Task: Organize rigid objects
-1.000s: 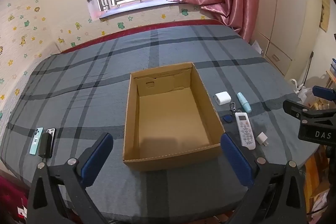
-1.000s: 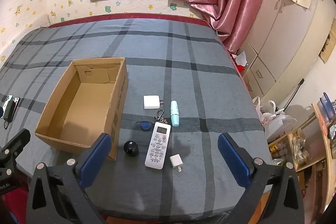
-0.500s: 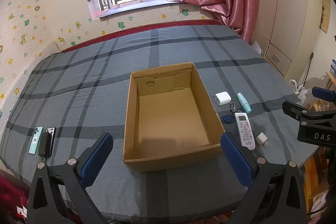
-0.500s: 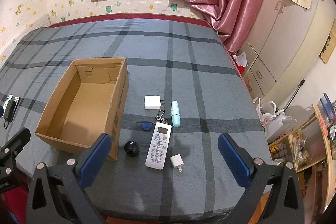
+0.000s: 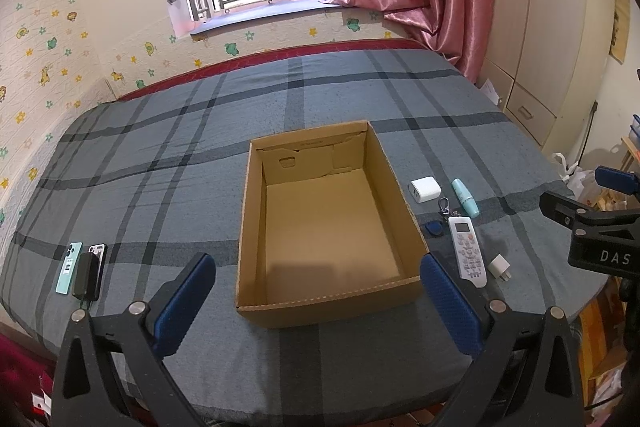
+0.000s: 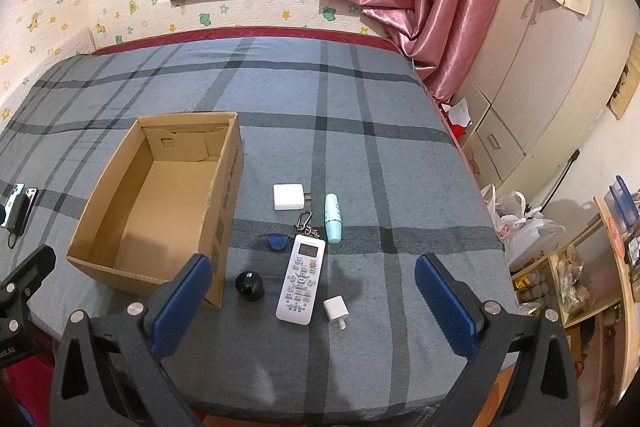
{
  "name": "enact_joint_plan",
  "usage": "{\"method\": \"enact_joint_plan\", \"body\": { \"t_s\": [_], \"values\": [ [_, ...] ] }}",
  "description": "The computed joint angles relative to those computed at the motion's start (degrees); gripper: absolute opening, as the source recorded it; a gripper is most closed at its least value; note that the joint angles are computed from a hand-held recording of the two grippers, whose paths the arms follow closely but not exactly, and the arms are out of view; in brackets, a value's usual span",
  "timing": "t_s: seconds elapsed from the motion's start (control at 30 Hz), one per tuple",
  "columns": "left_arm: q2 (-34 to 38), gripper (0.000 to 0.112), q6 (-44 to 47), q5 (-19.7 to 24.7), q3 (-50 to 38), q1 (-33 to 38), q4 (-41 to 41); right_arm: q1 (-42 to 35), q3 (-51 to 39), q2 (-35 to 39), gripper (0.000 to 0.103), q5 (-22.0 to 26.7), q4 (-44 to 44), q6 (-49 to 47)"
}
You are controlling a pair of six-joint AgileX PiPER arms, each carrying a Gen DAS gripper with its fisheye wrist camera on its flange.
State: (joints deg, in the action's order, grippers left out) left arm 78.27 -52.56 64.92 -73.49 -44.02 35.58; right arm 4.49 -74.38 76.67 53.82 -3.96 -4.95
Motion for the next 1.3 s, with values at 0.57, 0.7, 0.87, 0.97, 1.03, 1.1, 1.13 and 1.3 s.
{"method": "enact_joint_plan", "body": {
  "t_s": [0.57, 0.7, 0.87, 0.97, 1.03, 1.1, 1.13, 1.3],
  "values": [
    [-0.2, 0.103, 0.1, -0.1, -0.6, 0.4, 0.4, -0.3, -0.1, 0.6, 0.103, -0.5, 0.0, -0.1],
    [0.0, 0.103, 0.5, -0.3, -0.8, 0.6, 0.4, -0.3, -0.4, 0.8, 0.103, -0.4, -0.1, 0.0],
    [0.2, 0.103, 0.7, -0.6, -0.8, 1.3, 0.3, -0.7, -1.1, 1.3, 0.103, 0.4, 1.5, -1.5],
    [0.4, 0.103, 1.1, -0.7, -1.1, 1.8, 0.0, -0.7, -1.4, 1.6, 0.103, 0.3, 1.2, -1.5],
    [0.6, 0.103, 1.3, -0.6, -1.3, 2.1, 0.0, -0.7, -1.6, 1.8, 0.103, 0.2, 0.9, -1.5],
    [0.6, 0.103, 1.4, -0.7, -1.4, 2.2, 0.2, -0.2, -1.5, 2.0, 0.103, -0.2, 0.2, -0.6],
    [0.7, 0.103, 1.4, -0.8, -1.5, 2.3, 0.1, -0.2, -1.6, 2.2, 0.103, -0.2, 0.2, -0.6],
    [1.7, 0.103, 3.0, -1.9, -2.3, 3.8, -1.8, -0.3, -2.7, 3.6, 0.103, -0.1, 0.4, -0.6]
  ]
}}
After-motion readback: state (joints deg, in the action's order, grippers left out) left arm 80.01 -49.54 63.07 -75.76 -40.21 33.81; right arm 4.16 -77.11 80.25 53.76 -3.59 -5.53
